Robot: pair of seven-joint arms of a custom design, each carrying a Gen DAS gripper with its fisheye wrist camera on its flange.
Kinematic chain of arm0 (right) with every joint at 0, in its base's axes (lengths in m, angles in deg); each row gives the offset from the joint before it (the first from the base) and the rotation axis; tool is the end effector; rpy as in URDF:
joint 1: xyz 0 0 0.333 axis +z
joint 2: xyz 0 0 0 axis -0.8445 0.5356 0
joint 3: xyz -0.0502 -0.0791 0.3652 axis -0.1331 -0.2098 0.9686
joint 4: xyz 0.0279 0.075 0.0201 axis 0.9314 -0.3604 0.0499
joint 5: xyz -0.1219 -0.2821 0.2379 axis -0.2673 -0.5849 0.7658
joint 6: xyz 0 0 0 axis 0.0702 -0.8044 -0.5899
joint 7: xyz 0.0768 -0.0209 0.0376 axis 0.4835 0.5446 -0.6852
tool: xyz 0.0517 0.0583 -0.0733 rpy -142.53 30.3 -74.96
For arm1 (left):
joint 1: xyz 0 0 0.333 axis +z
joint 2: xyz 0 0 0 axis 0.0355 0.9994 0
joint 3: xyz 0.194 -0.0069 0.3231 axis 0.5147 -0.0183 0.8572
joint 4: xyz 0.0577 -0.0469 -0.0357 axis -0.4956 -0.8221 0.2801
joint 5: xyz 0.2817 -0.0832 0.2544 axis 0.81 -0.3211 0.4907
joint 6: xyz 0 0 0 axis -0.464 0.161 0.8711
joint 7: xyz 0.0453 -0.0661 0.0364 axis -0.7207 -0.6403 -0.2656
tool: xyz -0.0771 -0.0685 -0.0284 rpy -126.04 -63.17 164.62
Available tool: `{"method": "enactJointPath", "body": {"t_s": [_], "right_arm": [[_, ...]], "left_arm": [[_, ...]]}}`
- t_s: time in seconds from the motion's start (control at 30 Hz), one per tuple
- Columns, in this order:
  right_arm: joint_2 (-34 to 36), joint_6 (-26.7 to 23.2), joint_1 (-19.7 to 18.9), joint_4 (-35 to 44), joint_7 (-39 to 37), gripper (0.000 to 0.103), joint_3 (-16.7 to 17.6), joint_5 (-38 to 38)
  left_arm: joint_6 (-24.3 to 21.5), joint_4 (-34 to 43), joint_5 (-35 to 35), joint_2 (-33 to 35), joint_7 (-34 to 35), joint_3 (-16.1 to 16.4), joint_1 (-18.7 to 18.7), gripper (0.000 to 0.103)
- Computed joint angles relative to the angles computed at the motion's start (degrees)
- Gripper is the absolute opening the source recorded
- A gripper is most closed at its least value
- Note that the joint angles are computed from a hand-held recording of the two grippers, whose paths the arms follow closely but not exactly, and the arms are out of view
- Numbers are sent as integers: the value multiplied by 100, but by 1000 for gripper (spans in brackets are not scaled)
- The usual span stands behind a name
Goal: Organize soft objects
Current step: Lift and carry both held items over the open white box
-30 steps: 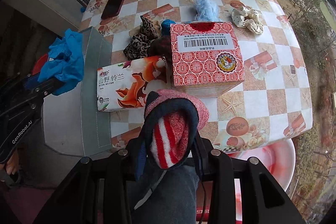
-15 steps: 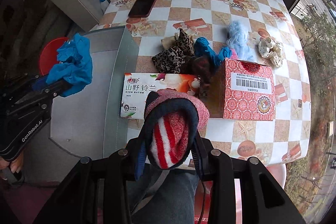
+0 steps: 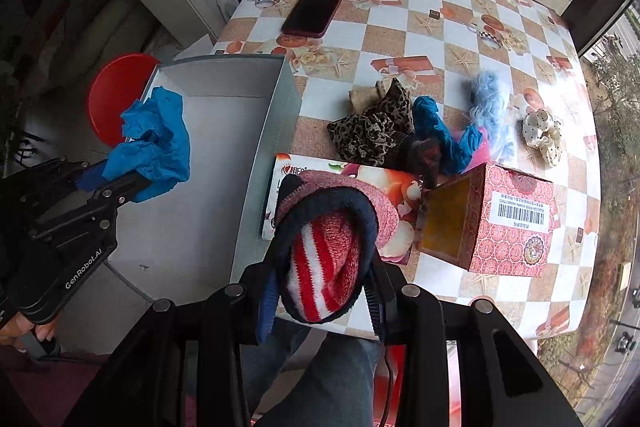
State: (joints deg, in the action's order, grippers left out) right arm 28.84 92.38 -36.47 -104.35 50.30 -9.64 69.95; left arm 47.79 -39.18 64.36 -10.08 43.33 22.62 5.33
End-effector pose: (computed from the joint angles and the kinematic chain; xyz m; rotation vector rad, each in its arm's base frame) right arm 0.6156 0.2572 0.6557 -1.7408 2.3494 -0.0903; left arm 0.7022 -0.0659 0.6435 -1.1310 2.7379 -0.3954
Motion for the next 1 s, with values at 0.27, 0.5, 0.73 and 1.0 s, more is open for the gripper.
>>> {"method": "enactJointPath", "body": {"t_s": [0.27, 0.5, 0.73, 1.0], "right_arm": [[362, -170, 57, 536, -320, 39, 7, 64], [489, -265, 100, 706, -441, 39, -16, 140], [588, -323, 126, 827, -544, 39, -22, 194], [693, -379, 168, 965, -660, 39, -19, 231]], "left_arm": [[0, -61, 54, -6, -29, 33, 30, 23], [2, -111, 96, -18, -60, 45, 38, 23], [3, -155, 113, -34, -111, 63, 61, 23], [32, -257, 152, -79, -146, 83, 82, 23]]}}
